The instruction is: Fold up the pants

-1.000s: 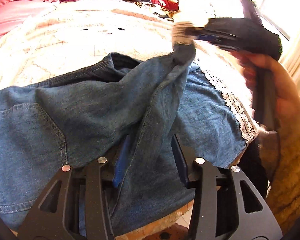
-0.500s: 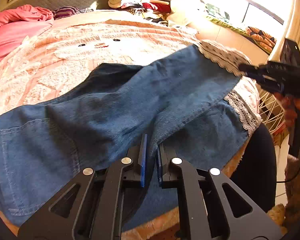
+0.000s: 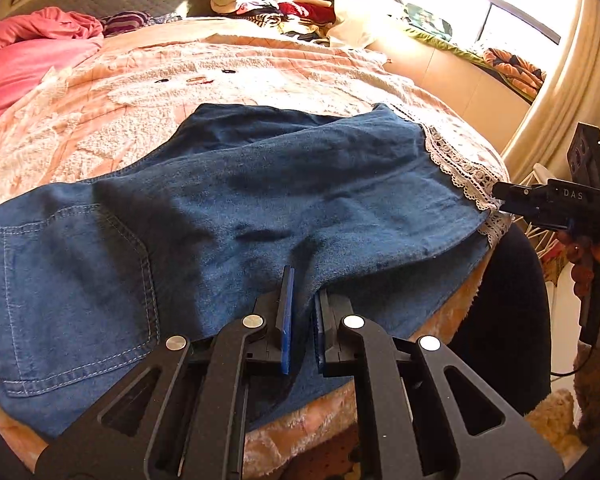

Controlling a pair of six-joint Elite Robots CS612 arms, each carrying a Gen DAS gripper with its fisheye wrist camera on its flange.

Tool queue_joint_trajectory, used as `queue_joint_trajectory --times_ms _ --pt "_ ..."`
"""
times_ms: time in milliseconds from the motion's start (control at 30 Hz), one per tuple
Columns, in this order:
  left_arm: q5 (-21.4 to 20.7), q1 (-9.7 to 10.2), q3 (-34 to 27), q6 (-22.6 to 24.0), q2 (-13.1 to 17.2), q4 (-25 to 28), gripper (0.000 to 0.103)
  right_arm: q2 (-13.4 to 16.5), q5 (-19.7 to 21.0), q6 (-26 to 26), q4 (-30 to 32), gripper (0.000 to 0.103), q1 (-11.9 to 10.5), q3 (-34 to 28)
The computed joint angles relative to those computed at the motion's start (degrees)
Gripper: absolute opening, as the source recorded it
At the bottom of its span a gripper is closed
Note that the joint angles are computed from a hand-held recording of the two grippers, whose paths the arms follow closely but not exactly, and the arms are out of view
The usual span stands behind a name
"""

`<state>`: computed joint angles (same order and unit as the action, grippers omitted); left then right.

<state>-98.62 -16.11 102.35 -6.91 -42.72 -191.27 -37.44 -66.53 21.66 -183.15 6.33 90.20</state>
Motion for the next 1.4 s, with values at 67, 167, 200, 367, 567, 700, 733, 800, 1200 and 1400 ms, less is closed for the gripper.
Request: queue_joint_trajectory --times_ms 67,167,200,367,567,700,733,800,1200,1400 --pt "-0.5 0.12 -0.5 -0.1 0.3 0.5 0.004 0.4 0.2 0.0 -0.2 0.028 -0.2 -0.6" --pt "-1.0 0.19 -0.7 -0.1 0.5 0.9 0.001 0.6 0.9 0.2 -0.8 0.013 -0.5 -0.7" --pt "-1.1 0.22 -0.3 -0.1 0.2 0.4 0.001 0.4 1.5 0.1 -1.6 0.012 -0.7 -0.3" --pt "-1.5 -0.06 2.7 2.6 -1.5 -3.2 0.001 -1.6 0.9 -3.9 -1.7 0.012 -0.7 2.0" --pt "-0.4 -0.7 2.7 4.7 -1.2 1.2 0.001 -1.7 -3.4 -7.9 4.5 0.013 0.3 1.6" --pt "-0.5 -0.71 2.5 4.1 -0.7 2.1 0.003 -2.1 -5.9 -9.4 5.0 0.017 0.8 1.7" --pt "-0.9 -0.61 2.5 4.0 -0.7 2.0 0.004 -2.4 -6.9 -9.6 5.1 0.022 0.9 1.8" --pt "-1.8 -0.34 2.6 3.4 -0.7 1.7 0.009 -2.9 -10.0 -10.0 4.5 0.03 1.3 2.3" --pt "-3.6 0.9 6.6 -2.8 -2.9 -4.7 0.038 -0.9 -3.2 -21.9 6.4 0.036 5.2 -3.6" --pt "3.5 2.71 10.3 -10.2 -5.4 -10.3 0.043 2.4 -0.2 -26.1 19.4 0.042 6.9 -9.2"
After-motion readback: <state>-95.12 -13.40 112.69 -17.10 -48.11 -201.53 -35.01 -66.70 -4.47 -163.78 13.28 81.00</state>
